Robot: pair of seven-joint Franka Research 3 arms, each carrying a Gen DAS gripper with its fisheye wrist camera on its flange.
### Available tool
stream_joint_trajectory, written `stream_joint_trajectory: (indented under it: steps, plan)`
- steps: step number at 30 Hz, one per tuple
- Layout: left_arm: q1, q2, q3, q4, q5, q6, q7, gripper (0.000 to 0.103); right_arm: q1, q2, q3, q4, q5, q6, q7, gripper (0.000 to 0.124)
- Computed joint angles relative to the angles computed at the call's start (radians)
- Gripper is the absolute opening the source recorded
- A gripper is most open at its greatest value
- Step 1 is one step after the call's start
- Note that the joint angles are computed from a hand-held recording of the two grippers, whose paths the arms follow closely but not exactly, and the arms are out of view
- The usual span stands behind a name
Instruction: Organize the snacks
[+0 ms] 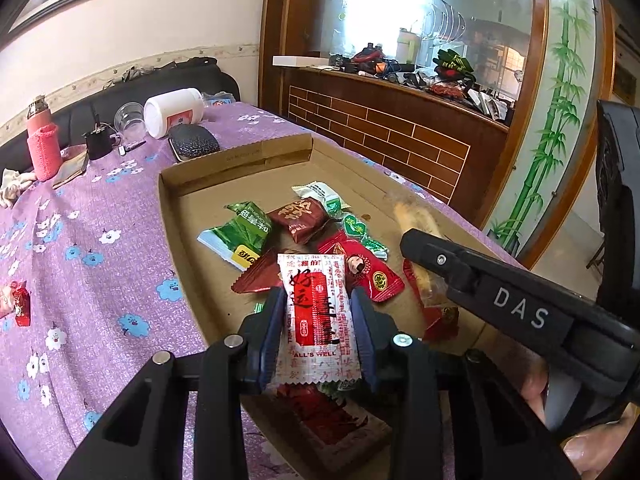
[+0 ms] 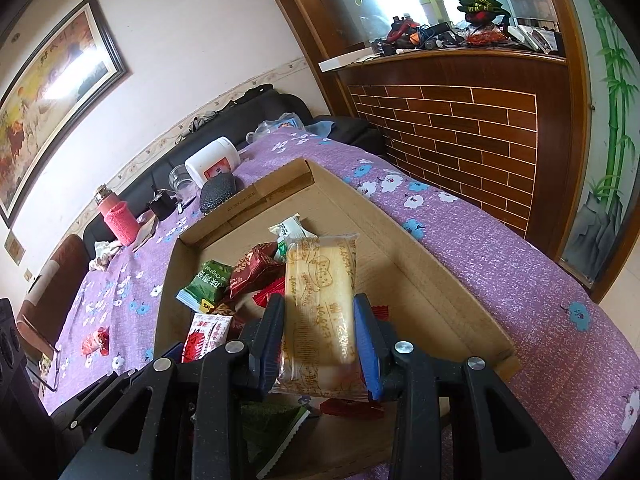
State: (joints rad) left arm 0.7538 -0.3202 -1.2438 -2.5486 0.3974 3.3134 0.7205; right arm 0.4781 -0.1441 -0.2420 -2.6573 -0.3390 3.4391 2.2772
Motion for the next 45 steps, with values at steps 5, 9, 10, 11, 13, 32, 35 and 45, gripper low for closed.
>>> stream_joint_trajectory:
  steps: [5,9,10,11,13,32,35,45]
  plan:
    - [0.011,-0.007,-0.01,-0.001,-0.002,0.004,-0.001,0.04,-0.021,-0.003,0.029,-0.004,0.035,-0.001,-0.03,0.042]
    - [0.015,-0.013,-0.013,-0.003,-0.004,0.006,-0.003,0.045,-0.091,-0.012,0.132,-0.017,0.156,0.001,-0.131,0.055]
    - [0.014,-0.013,-0.013,-0.003,-0.004,0.005,-0.003,0.046,-0.112,-0.016,0.167,-0.02,0.205,0.001,-0.164,0.063]
    - [0.013,-0.013,-0.012,-0.003,-0.004,0.005,-0.003,0.047,-0.11,-0.017,0.169,-0.023,0.226,0.004,-0.178,0.066]
    - [0.014,-0.015,-0.011,-0.004,-0.005,0.005,-0.005,0.053,-0.094,-0.019,0.155,-0.026,0.245,0.007,-0.184,0.066]
    - [0.024,-0.04,-0.019,-0.001,0.006,-0.008,-0.045,0.082,-0.072,-0.025,0.159,-0.029,0.336,0.01,-0.253,0.075]
    - [0.025,-0.037,-0.017,0.001,0.015,-0.013,-0.055,0.083,-0.126,-0.028,0.239,-0.029,0.424,0.008,-0.319,0.078]
    - [0.039,-0.065,-0.029,0.009,0.048,-0.028,-0.08,0.095,-0.143,-0.035,0.302,-0.033,0.596,0.032,-0.441,0.097]
